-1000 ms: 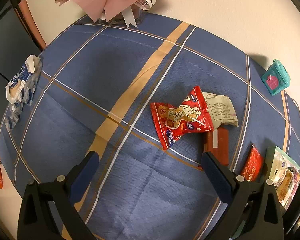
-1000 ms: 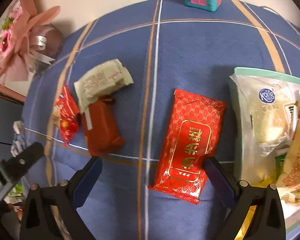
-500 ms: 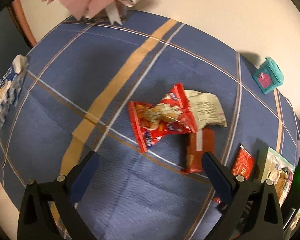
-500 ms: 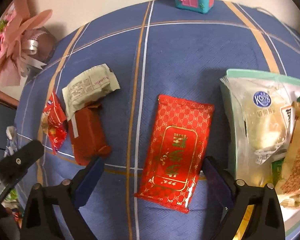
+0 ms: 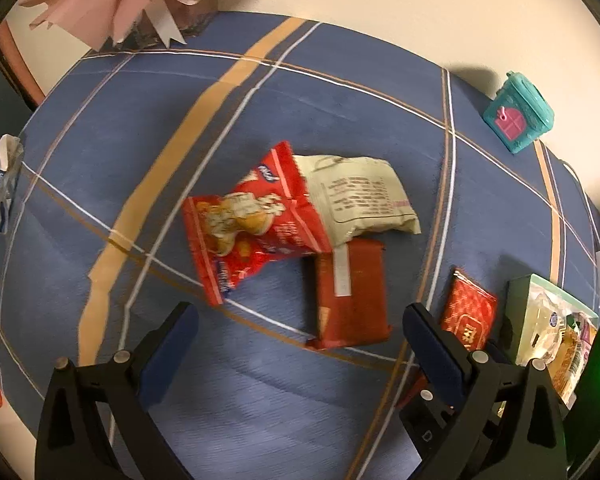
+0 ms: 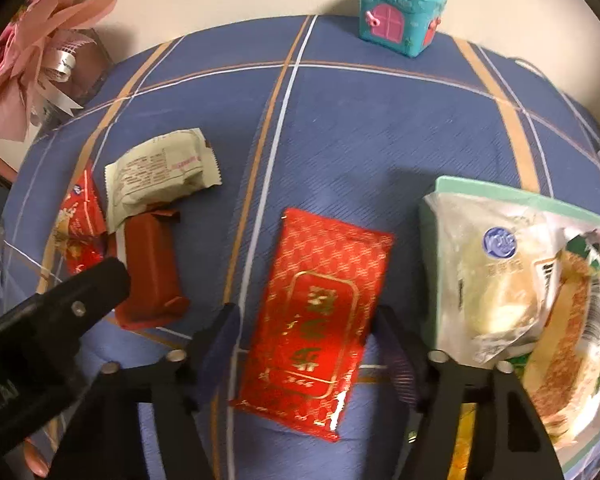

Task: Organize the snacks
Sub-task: 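Grasp the dark red pack with the left tool while the right tool grasps the red gold-printed pack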

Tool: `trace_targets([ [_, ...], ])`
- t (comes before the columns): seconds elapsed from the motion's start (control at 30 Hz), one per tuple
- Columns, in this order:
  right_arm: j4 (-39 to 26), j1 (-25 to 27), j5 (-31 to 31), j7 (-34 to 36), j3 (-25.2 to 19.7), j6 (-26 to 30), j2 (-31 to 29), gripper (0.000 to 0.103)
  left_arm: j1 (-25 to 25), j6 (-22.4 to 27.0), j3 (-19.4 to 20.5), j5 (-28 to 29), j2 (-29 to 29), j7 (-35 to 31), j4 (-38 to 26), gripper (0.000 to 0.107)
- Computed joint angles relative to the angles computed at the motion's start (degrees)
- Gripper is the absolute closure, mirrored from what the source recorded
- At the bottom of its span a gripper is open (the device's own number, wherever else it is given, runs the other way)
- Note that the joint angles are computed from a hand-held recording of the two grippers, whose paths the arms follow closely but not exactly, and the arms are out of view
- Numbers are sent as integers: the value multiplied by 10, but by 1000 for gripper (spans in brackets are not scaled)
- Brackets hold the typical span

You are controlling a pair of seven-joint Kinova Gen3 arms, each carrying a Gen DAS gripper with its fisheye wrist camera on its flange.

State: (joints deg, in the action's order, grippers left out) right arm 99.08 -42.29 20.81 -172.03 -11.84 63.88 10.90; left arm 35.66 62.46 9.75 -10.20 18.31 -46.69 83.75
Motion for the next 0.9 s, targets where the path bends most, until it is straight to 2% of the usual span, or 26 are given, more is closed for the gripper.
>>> trace_targets([
  [0.13, 3, 1, 2, 4, -1, 0, -4, 40, 5, -7, 2, 3, 7, 3, -3, 8],
  [0.2, 2, 1, 4, 6, -2, 1, -3, 40, 8, -13, 2, 2, 10, 2, -4, 17],
  [0.37, 8, 4, 4, 11, -3, -4, -9, 40, 12, -23, -1, 3, 20, 3, -5, 29],
  [0.5, 10, -1, 7, 4, -8, 3, -14, 40, 15, -24, -6, 0, 26, 12, -7, 47],
  [0.9, 4, -3, 12, 10, -7, 13, -8, 40, 12, -37, -8, 8, 39, 0, -3, 62],
])
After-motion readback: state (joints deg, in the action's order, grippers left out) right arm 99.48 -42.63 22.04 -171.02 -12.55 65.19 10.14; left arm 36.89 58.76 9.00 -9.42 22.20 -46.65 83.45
